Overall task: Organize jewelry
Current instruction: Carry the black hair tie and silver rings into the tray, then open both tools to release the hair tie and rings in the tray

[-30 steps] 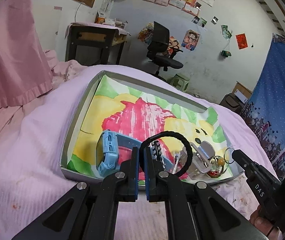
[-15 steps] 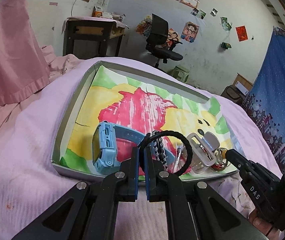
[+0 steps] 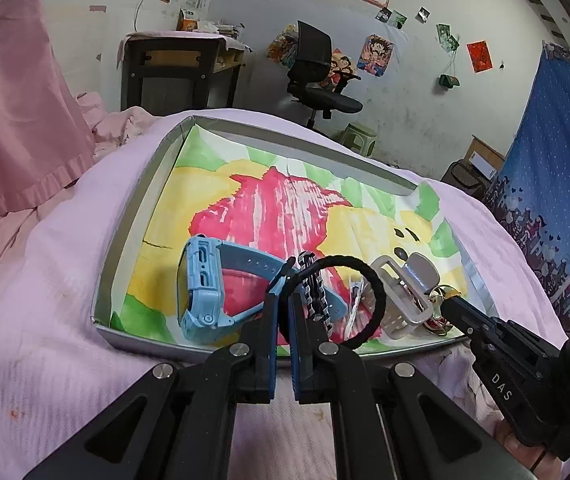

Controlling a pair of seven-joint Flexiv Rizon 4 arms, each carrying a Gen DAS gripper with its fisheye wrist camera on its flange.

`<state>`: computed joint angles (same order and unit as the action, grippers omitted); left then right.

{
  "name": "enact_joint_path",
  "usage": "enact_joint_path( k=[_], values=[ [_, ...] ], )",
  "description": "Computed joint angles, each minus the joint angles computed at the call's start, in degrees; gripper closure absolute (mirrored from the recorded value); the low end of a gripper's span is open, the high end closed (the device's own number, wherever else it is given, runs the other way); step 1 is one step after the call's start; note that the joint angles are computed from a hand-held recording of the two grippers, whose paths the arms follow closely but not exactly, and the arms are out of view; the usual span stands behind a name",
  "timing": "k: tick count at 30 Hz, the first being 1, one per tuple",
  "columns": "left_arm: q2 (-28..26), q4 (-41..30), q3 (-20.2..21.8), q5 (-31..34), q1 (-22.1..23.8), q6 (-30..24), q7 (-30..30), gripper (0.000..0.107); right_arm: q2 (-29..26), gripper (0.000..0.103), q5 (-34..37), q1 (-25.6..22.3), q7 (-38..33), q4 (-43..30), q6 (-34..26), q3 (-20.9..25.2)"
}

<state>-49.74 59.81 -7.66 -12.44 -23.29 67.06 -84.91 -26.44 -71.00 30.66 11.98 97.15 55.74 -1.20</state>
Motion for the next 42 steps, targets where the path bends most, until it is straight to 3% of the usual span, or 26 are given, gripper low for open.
enact_joint_path(
  k=[22, 31, 35, 38, 40, 42],
  values=[
    [0.0, -0.2, 0.0, 0.0, 0.1, -0.2, -0.1, 0.1, 0.1, 0.1, 0.0, -0.1, 0.3, 0.1, 0.2, 0.0],
    [1.1, 2.2, -0.4, 0.1, 0.1, 2.7, 0.9, 0.085, 1.0, 0.099, -1.0, -0.1, 1.6, 0.8, -0.7, 0.3],
    [2.3, 4.5, -1.1, -0.2, 0.6, 5.4, 1.3, 0.071, 1.9, 0.099, -2.1, 0.0, 3.0, 1.6, -1.5, 0.5],
    [3.1, 6.0, -1.5, -0.5, 0.9, 7.4, 1.7, 0.062, 2.4, 0.084, -2.4, 0.0, 3.7, 1.9, -2.6, 1.0],
    [3.5, 6.5, -1.0, -0.3, 0.7, 8.0, 1.7, 0.058, 3.0, 0.067, -3.3, 0.4, 4.6, 2.2, -4.1, 1.2],
    [4.0, 7.3, -0.7, 0.0, 0.5, 8.8, 1.8, 0.052, 3.4, 0.067, -4.3, 0.3, 5.4, 2.5, -4.8, 1.5]
  ],
)
